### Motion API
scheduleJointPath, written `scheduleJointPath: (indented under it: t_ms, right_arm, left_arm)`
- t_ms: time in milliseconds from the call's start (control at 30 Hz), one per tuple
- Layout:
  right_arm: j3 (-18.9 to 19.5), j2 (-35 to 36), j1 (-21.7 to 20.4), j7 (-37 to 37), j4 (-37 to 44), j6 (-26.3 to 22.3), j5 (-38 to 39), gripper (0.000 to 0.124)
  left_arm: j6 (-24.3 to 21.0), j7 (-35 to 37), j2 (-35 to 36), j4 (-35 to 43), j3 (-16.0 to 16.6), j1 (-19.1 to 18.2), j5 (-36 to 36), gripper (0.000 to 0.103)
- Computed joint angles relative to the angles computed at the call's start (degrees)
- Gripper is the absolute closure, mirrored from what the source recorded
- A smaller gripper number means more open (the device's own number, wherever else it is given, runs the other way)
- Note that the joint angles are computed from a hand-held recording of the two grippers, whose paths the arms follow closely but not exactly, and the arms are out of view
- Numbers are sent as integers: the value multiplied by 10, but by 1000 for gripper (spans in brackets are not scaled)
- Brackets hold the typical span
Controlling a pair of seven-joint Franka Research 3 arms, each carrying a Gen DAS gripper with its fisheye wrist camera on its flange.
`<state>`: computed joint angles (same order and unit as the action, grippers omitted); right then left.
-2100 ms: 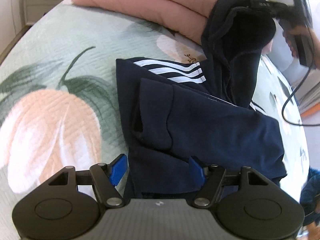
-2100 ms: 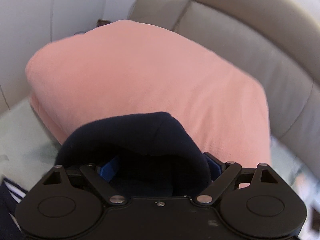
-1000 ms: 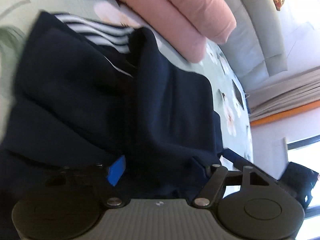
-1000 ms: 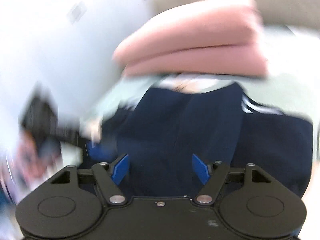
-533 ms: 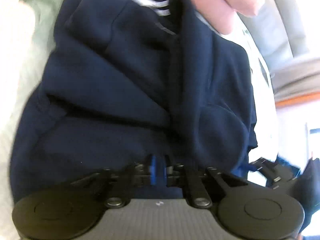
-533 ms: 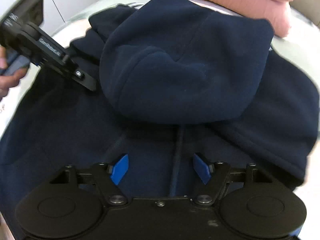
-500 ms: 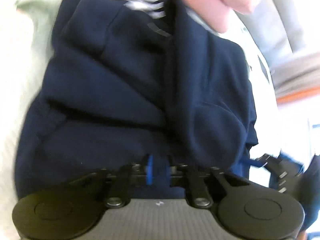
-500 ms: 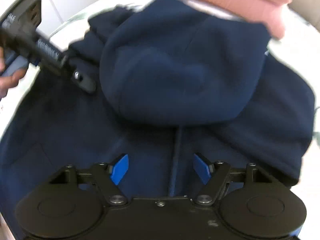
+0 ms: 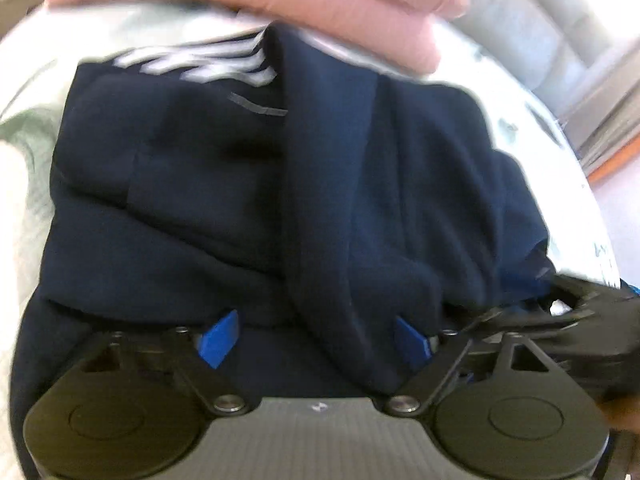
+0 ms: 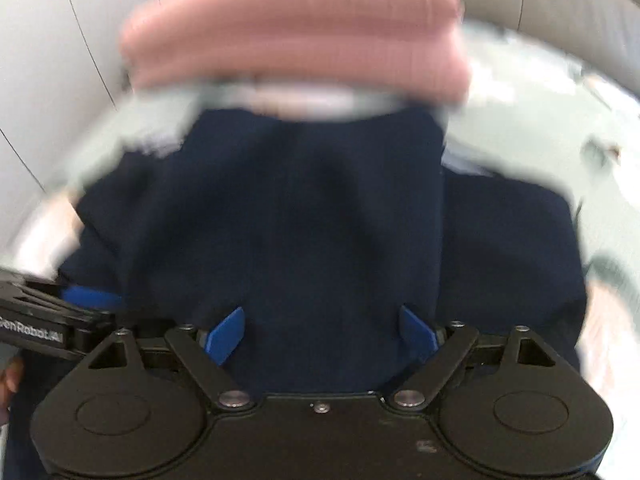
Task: Fold large clothes
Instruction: 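Grasp the folded edge with the left gripper, press it flat, release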
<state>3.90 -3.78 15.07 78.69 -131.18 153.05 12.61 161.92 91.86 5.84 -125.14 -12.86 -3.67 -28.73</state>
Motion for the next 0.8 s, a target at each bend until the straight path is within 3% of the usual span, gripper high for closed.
scheduleJointPath:
  t_ms: [67, 233, 433, 500, 600, 700, 800]
  right_arm:
    - [4, -22, 5, 3, -54, 75, 14, 21]
    - [-19, -49, 14, -40, -74, 46, 112, 21]
    - [-1, -56, -1, -17, -85, 39, 58, 21]
    - [19, -54, -15, -2, -102, 62, 27, 21]
    - [24, -89, -16, 35, -131, 51, -37, 21]
    - [22, -129, -18, 26, -159, 15, -59, 21]
    - [28, -172, -18, 37, -215, 58, -65, 21]
  left_arm:
    - [1, -46, -8, -10, 9, -10, 57, 19]
    - [-15, -75, -2, -1, 11, -5, 72, 19]
    - [-7, -104, -2, -12, 17, -4, 100, 19]
    - [-8, -132, -8, -19, 19, -7, 126, 19]
    - [-13, -194, -17, -31, 28, -18, 205, 19]
    - [-18, -238, -35, -51, 32, -23, 271, 19]
    - [-1, -261, -65, -93, 33, -25, 298, 19]
